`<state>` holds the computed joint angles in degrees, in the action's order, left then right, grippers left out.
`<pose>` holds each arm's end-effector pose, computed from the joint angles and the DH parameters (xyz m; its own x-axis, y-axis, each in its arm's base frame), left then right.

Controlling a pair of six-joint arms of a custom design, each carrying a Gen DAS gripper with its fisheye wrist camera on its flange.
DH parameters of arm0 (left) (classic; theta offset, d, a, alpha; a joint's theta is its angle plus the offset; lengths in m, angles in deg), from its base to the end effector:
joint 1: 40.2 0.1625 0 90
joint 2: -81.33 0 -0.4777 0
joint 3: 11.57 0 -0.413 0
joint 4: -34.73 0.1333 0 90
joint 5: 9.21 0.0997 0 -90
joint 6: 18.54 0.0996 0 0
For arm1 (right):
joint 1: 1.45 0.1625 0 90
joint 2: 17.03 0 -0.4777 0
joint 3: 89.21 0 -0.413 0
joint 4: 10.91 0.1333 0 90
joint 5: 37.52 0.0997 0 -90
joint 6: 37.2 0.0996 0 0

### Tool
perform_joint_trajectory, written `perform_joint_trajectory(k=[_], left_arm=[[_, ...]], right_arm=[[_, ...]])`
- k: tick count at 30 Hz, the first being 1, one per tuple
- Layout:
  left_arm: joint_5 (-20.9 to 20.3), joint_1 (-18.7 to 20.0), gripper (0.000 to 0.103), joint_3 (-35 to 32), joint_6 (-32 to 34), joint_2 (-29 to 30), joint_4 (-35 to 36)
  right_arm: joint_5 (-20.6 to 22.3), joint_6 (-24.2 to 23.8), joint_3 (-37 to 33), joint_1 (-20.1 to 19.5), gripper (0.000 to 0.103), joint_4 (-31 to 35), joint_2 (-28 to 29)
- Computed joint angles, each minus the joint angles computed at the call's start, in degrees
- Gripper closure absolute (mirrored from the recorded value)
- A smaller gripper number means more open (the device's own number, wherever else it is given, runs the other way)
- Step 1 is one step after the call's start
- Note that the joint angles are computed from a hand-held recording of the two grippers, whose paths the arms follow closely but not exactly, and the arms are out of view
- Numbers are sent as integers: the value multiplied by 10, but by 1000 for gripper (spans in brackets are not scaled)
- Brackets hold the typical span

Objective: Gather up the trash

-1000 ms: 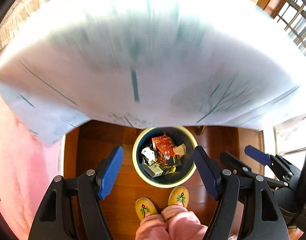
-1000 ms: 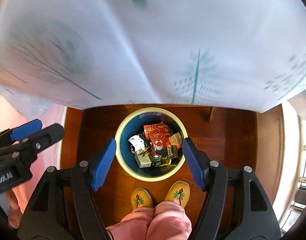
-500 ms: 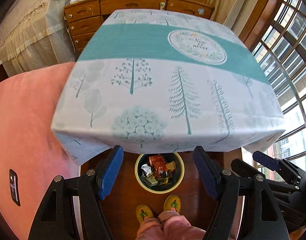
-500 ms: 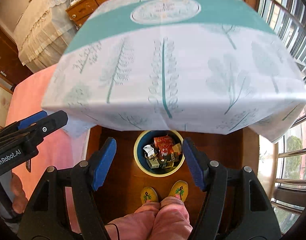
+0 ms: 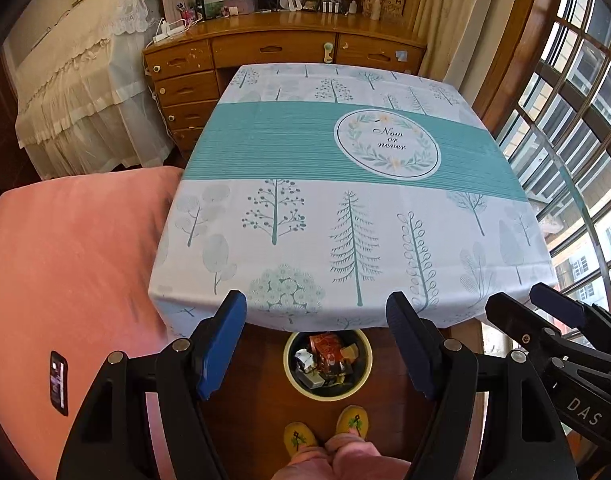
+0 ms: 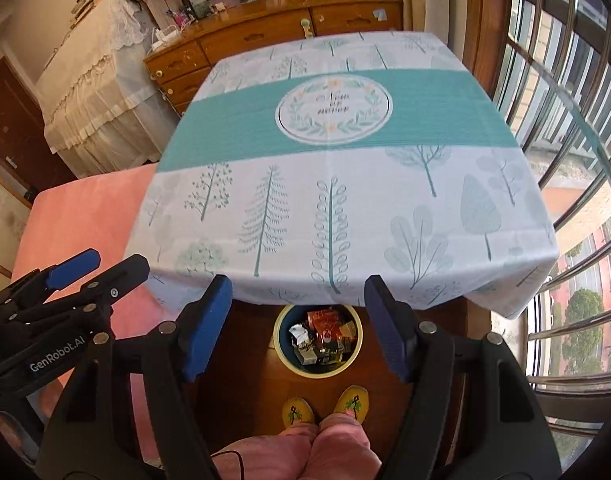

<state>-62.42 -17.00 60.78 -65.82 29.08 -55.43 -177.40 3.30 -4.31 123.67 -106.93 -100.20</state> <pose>-0.6104 -0.4716 0.2893 -0.7215 0.2819 -0.6325 0.4923 0.8511 -0.1822 0.3769 -0.4365 0.5678 -0.7984 0.2834 0.5313 -0.0725 0.8306 -0.5521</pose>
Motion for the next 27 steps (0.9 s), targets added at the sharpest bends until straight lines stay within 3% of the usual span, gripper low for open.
perform_joint_trajectory(k=[27], left_arm=[[21,2,29,-48,3,31,7]], right_arm=[[-16,-64,-20,-5,37,-40,11]])
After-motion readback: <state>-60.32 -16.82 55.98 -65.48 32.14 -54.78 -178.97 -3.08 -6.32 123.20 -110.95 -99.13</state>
